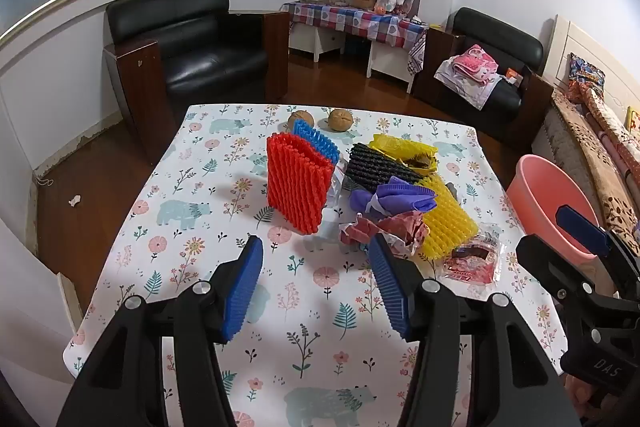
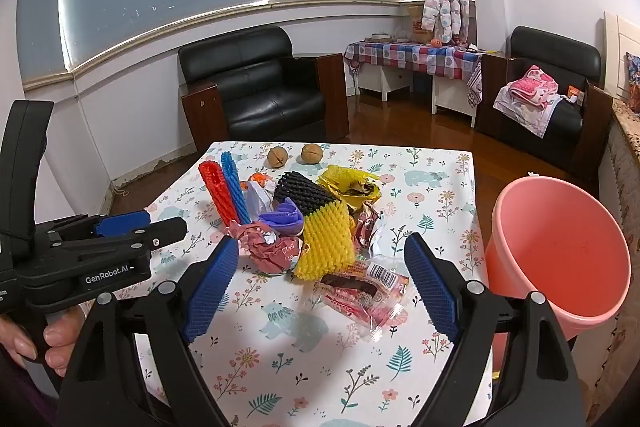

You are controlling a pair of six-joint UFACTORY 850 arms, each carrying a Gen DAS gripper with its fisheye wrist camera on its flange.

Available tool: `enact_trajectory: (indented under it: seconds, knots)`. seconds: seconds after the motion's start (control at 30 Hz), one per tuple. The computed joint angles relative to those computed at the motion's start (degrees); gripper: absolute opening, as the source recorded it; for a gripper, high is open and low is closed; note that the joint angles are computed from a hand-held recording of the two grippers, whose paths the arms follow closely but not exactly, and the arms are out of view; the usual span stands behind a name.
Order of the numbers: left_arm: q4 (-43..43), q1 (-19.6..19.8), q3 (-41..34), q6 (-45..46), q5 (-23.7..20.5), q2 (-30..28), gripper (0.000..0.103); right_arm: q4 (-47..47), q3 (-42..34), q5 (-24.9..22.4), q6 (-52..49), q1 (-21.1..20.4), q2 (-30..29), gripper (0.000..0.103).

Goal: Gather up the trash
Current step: 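Move both tools toward the pile of trash on the table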

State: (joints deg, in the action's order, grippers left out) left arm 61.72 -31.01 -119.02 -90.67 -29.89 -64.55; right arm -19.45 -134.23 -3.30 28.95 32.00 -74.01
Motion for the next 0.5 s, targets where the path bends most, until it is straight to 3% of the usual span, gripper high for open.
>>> enact_trajectory:
  seconds: [0.2,0.37,0.5]
  knots:
    - [0.8,0.0,0.3,-0.7,0.4,0.1,0.056,-6.3,0.6,0.4,6.4,0.1,0.4,0.085]
    - [2.1,0.0,0.3,-1.3,1.5,0.1,0.065,-4.6,0.3,0.2,4.7,0.0,0.1,0.085]
    - [5.7,0.2,3.0,-4.5,5.1,1.7,0.07,-8.5,0.1,0.0,8.8,0.0,0.1,0.085]
